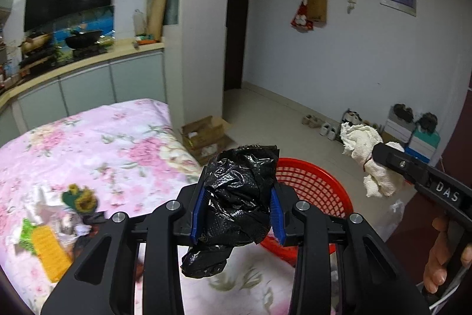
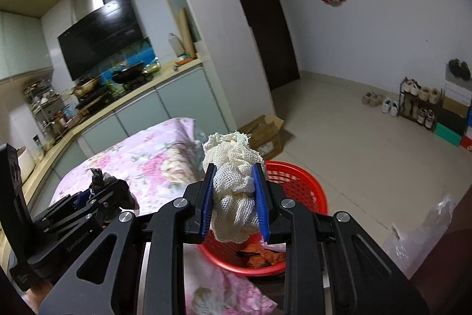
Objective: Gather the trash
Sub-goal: 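Carry the black bag and white mesh net in both tools to the red basket, then open both tools to drop the black bag and mesh net into the basket, then move both open tools back toward the trash on the quilt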
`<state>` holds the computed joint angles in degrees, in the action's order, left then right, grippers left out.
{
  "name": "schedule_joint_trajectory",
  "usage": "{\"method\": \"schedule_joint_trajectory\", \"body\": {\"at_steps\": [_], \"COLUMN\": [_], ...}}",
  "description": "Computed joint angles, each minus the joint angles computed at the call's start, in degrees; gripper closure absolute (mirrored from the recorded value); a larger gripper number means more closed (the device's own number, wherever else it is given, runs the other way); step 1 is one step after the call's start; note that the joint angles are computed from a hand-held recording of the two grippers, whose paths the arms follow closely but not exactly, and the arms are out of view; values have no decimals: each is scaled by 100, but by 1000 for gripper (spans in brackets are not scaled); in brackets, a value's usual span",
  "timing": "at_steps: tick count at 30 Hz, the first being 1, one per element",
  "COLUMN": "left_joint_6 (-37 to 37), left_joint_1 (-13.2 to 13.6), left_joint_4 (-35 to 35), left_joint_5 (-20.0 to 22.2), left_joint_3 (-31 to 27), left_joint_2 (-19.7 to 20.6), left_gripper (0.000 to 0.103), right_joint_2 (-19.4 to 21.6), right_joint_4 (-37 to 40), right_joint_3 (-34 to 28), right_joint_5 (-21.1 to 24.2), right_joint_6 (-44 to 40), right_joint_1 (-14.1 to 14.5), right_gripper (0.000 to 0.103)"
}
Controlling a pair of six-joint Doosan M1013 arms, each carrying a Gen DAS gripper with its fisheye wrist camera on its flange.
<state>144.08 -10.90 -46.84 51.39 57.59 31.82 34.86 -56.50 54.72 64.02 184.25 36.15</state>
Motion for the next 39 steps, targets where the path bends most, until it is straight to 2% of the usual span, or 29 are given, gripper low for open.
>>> {"method": "schedule_joint_trajectory", "body": {"at_steps": [11, 19, 22, 24, 26, 28, 39], "left_joint_6": [-505, -867, -947, -1010, -1063, -1137, -1146], "left_joint_1": [-269, -431, -458, -468, -464, -453, -275], "left_joint_4": [390, 805, 869, 911, 936, 937, 818], "left_joint_5": [683, 1010, 1040, 1021, 1016, 1009, 654], "left_joint_3": [-611, -980, -974, -980, -984, -990, -786], "left_joint_2": [482, 782, 797, 812, 817, 817, 616], "left_gripper": [69, 68, 62, 52, 34, 27, 22], "right_joint_2": [-46, -5, 34, 60, 51, 30, 22], "right_joint_4": [569, 1112, 1314, 1401, 1415, 1373, 1001], "right_joint_3": [198, 242, 219, 210, 247, 290, 203], "right_joint_5": [116, -82, -95, -97, -133, -127, 151], "right_joint_6": [75, -20, -85, -63, 78, 215, 151], "right_joint_1": [-242, -429, -481, -507, -520, -522, -357], "right_gripper": [77, 77, 76, 68, 50, 46, 46]}}
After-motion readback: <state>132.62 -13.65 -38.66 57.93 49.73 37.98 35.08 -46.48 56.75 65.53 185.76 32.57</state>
